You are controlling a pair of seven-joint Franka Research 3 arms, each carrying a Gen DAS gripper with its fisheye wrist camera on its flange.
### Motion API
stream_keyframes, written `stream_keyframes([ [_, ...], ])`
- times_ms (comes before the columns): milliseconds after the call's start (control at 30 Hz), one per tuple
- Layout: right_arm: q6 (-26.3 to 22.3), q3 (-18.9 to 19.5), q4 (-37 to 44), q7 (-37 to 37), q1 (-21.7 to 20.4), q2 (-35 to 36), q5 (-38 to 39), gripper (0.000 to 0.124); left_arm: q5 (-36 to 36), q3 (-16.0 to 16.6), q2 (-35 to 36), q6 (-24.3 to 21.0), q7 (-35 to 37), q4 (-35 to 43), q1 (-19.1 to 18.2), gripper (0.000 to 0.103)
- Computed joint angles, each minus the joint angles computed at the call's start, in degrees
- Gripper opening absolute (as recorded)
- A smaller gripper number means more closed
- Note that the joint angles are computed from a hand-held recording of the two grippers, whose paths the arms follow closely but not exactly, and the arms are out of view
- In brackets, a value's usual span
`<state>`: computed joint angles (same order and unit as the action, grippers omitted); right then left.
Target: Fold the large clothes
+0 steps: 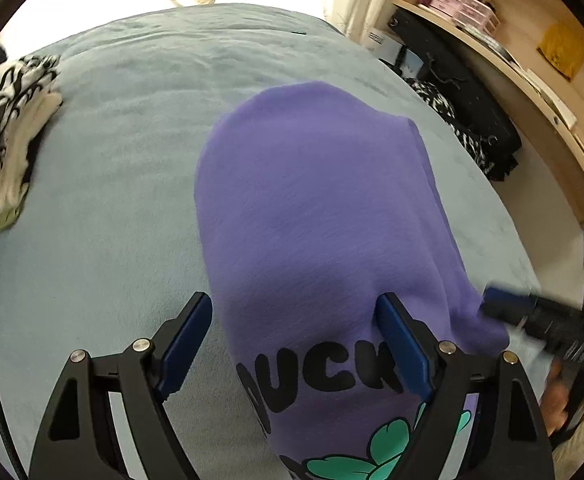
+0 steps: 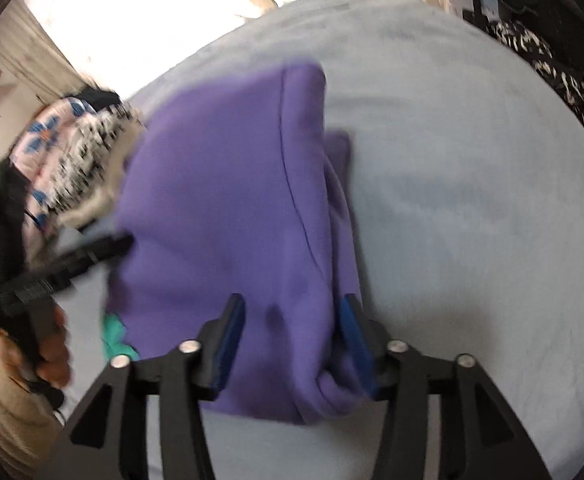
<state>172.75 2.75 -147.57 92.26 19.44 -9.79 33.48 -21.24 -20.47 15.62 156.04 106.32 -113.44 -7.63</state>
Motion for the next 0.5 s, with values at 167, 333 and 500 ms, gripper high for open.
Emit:
stream_keyframes([
  [167,0.0,-3.4,9.3,-7.8,0.6,6.6,9.2,0.064,-1.2,-1.0,0.7,-2.9,3.3,2.8,0.8,0.084],
  [333,-2.7,-0.7,19.2,-16.4,-4.2,14.7,20.5,0.064,-9.5,-2.6,2.8,-3.0,9.7,7.8,3.3,0.084],
  [500,-8.4,3.3,26.8,-30.8,-9.6,20.5,37.7,0.064,-6.7,0.1,7.7,-2.8,3.3,14.0,2.1,0.079],
])
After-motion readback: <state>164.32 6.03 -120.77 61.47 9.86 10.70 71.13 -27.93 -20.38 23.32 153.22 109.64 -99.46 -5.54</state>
